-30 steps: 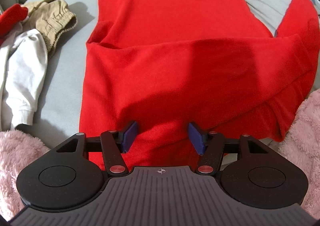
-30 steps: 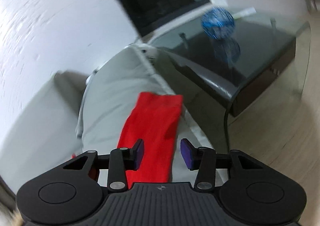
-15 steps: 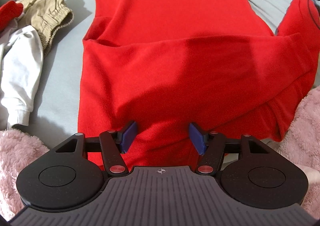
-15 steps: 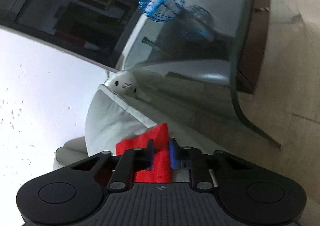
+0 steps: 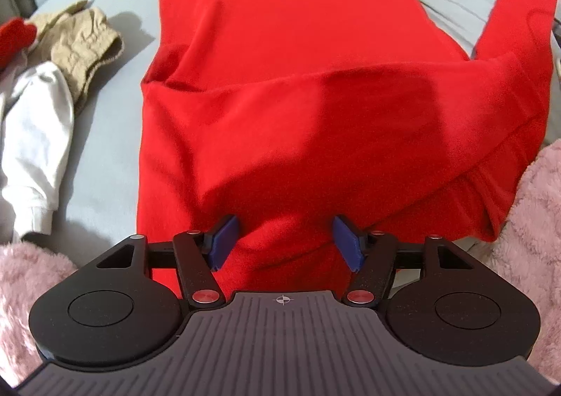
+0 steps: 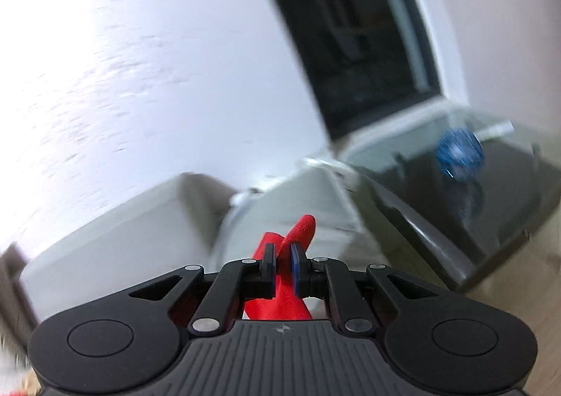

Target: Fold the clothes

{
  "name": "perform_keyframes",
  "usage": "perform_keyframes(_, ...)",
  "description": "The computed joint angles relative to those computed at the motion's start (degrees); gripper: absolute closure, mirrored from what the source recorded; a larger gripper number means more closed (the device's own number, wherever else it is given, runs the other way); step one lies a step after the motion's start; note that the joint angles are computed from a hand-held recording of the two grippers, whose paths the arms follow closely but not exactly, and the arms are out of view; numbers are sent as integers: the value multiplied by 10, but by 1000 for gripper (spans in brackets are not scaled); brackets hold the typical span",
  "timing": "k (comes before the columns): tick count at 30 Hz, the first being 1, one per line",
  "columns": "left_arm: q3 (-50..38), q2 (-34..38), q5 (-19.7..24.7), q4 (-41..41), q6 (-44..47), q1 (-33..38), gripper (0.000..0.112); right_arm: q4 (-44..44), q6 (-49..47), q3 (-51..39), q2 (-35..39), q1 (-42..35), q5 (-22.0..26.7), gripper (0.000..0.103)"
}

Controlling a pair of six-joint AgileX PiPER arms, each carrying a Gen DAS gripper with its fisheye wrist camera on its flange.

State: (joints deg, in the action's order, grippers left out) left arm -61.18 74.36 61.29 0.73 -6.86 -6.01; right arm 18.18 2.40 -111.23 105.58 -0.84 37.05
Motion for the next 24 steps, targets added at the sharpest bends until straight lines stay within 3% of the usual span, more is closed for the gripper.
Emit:
perform_keyframes(5, 4, -60, -10, 26, -20, -13, 46, -187, 133, 108, -120, 121, -7, 93)
perform_keyframes(8, 11, -106, 2, 33, -11, 12, 45, -315, 238, 178, -168, 244, 23, 93)
perform_keyframes(11, 17, -152, 16, 44, 4, 66, 45, -352, 299, 218, -180, 330, 49, 93)
perform_keyframes(17, 3, -196, 23, -34, 121, 291, 45, -411, 406, 226, -116, 484, 82, 93)
perform_keyframes(21, -1, -197, 48, -158, 242, 464, 44, -435, 421, 140, -15, 545, 134, 94)
perform_keyframes(24, 14, -200, 59, -212, 301, 536, 44, -474, 443, 61, 41, 590, 170, 94)
